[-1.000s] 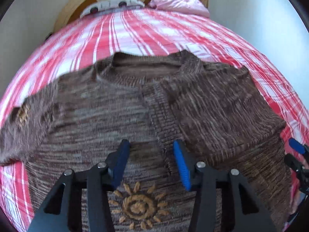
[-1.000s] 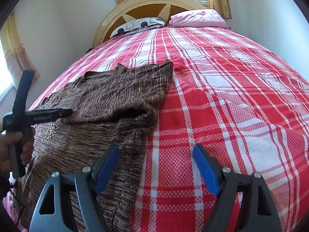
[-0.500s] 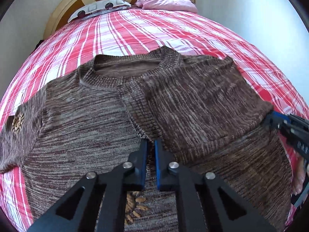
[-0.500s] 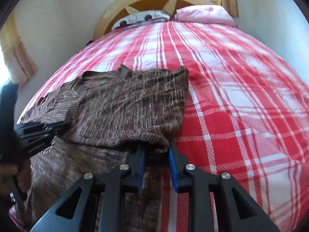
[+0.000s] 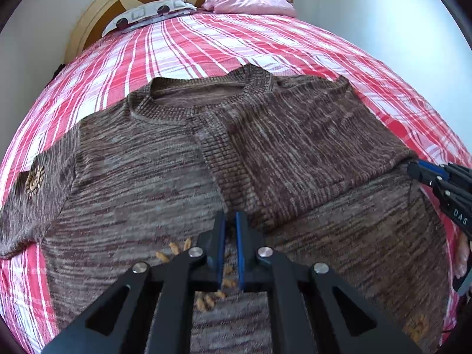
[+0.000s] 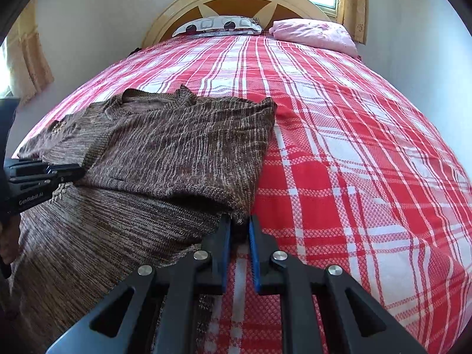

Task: Fold small clothes

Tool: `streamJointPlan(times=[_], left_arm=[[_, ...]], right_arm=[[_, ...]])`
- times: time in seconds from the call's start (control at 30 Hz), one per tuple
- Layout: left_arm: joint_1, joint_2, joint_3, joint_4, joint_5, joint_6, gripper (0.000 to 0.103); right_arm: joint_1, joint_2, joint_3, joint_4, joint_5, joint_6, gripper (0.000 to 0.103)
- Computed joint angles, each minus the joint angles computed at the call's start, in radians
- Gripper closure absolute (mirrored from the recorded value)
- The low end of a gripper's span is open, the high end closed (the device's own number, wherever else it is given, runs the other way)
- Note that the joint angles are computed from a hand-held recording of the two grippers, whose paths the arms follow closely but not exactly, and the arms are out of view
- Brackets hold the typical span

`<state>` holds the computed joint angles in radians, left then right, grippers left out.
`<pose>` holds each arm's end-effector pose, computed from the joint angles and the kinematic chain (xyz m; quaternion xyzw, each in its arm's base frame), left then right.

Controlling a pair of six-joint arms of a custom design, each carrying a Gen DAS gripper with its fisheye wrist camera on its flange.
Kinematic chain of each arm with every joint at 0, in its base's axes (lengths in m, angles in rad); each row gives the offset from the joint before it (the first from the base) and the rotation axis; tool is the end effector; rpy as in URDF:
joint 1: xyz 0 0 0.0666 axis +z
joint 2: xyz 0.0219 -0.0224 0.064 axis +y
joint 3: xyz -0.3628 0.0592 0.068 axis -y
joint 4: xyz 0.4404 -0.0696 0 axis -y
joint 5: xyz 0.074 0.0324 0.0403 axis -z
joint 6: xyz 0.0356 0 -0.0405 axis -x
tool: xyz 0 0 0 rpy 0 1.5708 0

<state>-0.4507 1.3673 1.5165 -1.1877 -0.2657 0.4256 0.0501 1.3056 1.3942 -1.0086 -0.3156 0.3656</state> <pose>0.4589 -0.2121 0.4717 -0.0228 0.9567 0.0051 0.2903 0.4951 0.0355 0.4516 -0.2423 0.9052 0.0975 0.3352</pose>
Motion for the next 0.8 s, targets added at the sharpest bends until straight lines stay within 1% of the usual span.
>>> streamJointPlan(times=[0.03, 0.07, 0.1, 0.13, 0.17, 0.2, 0.23, 0.27, 0.3, 0.33, 0.37, 0.4, 0.43, 0.47, 0.5, 0.53, 0.57, 0.63, 0.7, 0.77, 0.8], left_arm=[[0.000, -0.010, -0.006, 0.006, -0.001, 0.005, 0.094], [-0.001, -0.023, -0.014, 0.019, -0.007, 0.007, 0.092], [-0.002, -0.039, -0.025, 0.041, -0.022, 0.005, 0.089], [-0.004, -0.049, -0.030, 0.067, -0.040, -0.005, 0.086], [-0.003, -0.050, -0.029, 0.078, -0.049, -0.011, 0.079], [-0.003, -0.045, -0.023, 0.087, -0.065, -0.014, 0.065], [-0.002, -0.032, -0.012, 0.091, -0.082, -0.009, 0.058], [0.001, -0.021, -0.006, 0.093, -0.089, -0.005, 0.049], [0.002, 0.003, 0.009, 0.080, -0.100, 0.004, 0.048], [0.004, 0.017, 0.017, 0.066, -0.102, 0.006, 0.048], [0.005, 0.036, 0.026, 0.050, -0.095, 0.002, 0.048], [0.005, 0.045, 0.029, 0.037, -0.091, 0.001, 0.048], [0.004, 0.050, 0.024, 0.028, -0.092, 0.010, 0.048], [0.002, 0.034, 0.003, 0.052, -0.097, 0.019, 0.048], [0.002, 0.022, -0.013, 0.064, -0.091, 0.024, 0.048], [0.004, 0.011, -0.027, 0.073, -0.083, 0.027, 0.047], [0.006, 0.001, -0.040, 0.084, -0.077, 0.033, 0.045], [0.013, -0.017, -0.063, 0.101, -0.061, 0.048, 0.041], [0.013, -0.023, -0.070, 0.103, -0.063, 0.064, 0.033], [0.010, -0.023, -0.072, 0.100, -0.077, 0.069, 0.029], [0.012, -0.027, -0.075, 0.106, -0.071, 0.068, 0.029]], right_arm=[[-0.002, -0.006, -0.001, -0.001, 0.000, 0.006, 0.080], [-0.002, -0.017, -0.005, 0.004, 0.017, 0.010, 0.072], [0.000, -0.030, -0.010, 0.017, 0.042, 0.006, 0.045], [-0.002, -0.042, -0.015, 0.035, 0.041, -0.006, 0.023], [-0.008, -0.051, -0.017, 0.053, 0.003, -0.026, 0.022], [-0.018, -0.054, -0.013, 0.068, -0.074, -0.051, 0.022], [-0.015, -0.047, 0.001, 0.066, -0.110, -0.068, 0.022], [-0.003, -0.035, 0.019, 0.060, -0.113, -0.080, 0.022], [0.016, -0.021, 0.035, 0.060, -0.101, -0.083, 0.022], [0.033, -0.005, 0.049, 0.063, -0.107, -0.083, 0.022], [0.043, 0.014, 0.064, 0.050, -0.132, -0.083, 0.022], [0.050, 0.053, 0.098, -0.003, -0.180, -0.083, 0.022], [0.054, 0.087, 0.125, -0.056, -0.202, -0.089, 0.027], [0.061, 0.118, 0.148, -0.110, -0.194, -0.097, 0.032], [0.068, 0.134, 0.149, -0.144, -0.147, -0.092, 0.041], [0.069, 0.123, 0.130, -0.129, -0.124, -0.077, 0.045], [0.071, 0.103, 0.102, -0.109, -0.104, -0.052, 0.045], [0.073, 0.071, 0.066, -0.099, -0.077, -0.021, 0.045], [0.078, 0.045, 0.035, -0.077, -0.045, 0.006, 0.045], [0.089, 0.037, 0.020, -0.056, -0.011, 0.011, 0.045], [0.090, 0.039, 0.019, -0.049, -0.004, 0.012, 0.044]])
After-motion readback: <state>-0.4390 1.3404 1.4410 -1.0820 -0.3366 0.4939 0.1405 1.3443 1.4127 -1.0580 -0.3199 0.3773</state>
